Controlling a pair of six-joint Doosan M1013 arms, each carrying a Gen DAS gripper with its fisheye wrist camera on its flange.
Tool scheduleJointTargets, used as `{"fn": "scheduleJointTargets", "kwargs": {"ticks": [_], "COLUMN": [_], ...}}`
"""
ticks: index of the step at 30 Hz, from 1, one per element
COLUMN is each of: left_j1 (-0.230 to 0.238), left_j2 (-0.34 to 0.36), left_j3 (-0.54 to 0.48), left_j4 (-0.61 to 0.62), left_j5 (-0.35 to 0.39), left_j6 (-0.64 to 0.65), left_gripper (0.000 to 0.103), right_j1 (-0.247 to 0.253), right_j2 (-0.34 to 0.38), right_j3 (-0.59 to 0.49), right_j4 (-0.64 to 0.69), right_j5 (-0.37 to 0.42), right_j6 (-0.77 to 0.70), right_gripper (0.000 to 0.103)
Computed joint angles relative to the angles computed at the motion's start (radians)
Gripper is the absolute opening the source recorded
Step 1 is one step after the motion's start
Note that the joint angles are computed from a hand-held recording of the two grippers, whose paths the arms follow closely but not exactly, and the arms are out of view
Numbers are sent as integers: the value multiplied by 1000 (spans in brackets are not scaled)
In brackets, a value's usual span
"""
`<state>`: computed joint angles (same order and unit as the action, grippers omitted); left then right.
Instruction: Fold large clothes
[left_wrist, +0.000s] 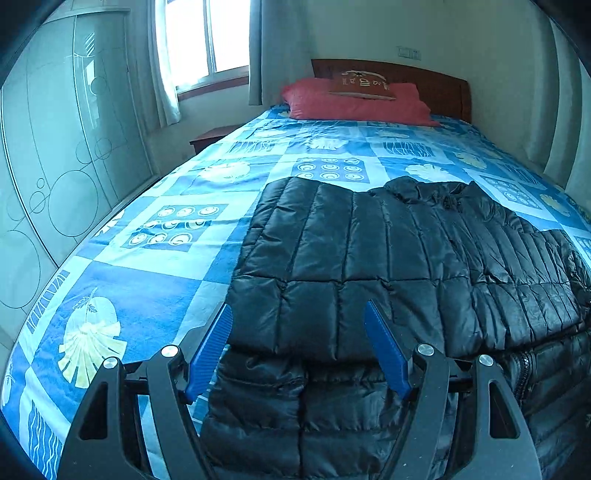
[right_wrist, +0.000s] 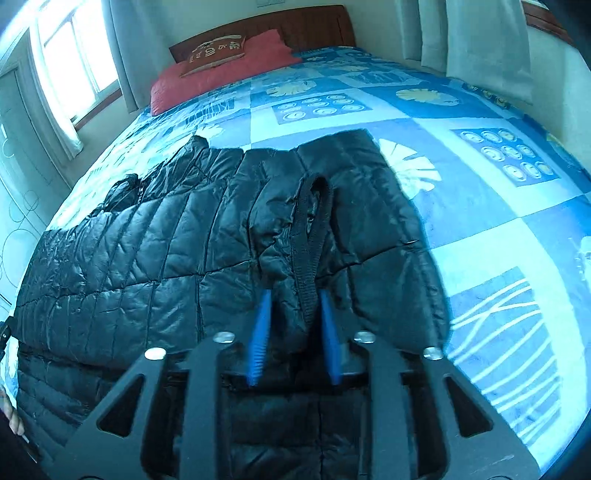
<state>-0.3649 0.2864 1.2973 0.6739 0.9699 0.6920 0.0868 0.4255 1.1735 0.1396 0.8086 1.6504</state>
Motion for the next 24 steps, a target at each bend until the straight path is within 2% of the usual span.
{"fn": "scheduleJointTargets", "kwargs": {"ticks": [2,7,10,16,19,21,22,23,24], "left_j1": [4,16,25,50,62,76,87,97,102], "left_j2": [-1,7,23,80,125,168,193,208,204], "left_j3": [1,-14,-38,-112,-167,-219,-248,-256,-244], "left_j4": [-1,8,25,22,-14,-103,-160,-208,-221], "left_j5": [-5,-19,-36,-65,-28,43,92,110,91], "left_j6": [2,3,12,47,125,220,278,314,305], "left_gripper": [73,73,73,73,73,73,75,75,75], "right_j1": [6,21,43,78,95,98,100,103,105], "right_j2": [-27,-48,-13,88,151,183,179,179,179], "right_j3": [22,26,-24,-155,-225,-254,-236,-234,-233], "right_j4": [-41,7,32,-52,-160,-185,-194,-203,-214], "right_j5": [-42,-97,-88,-31,51,107,77,73,71], "right_j6": [30,-21,-70,-15,40,28,28,31,34], "right_gripper": [50,50,50,50,50,53,53,54,54]}}
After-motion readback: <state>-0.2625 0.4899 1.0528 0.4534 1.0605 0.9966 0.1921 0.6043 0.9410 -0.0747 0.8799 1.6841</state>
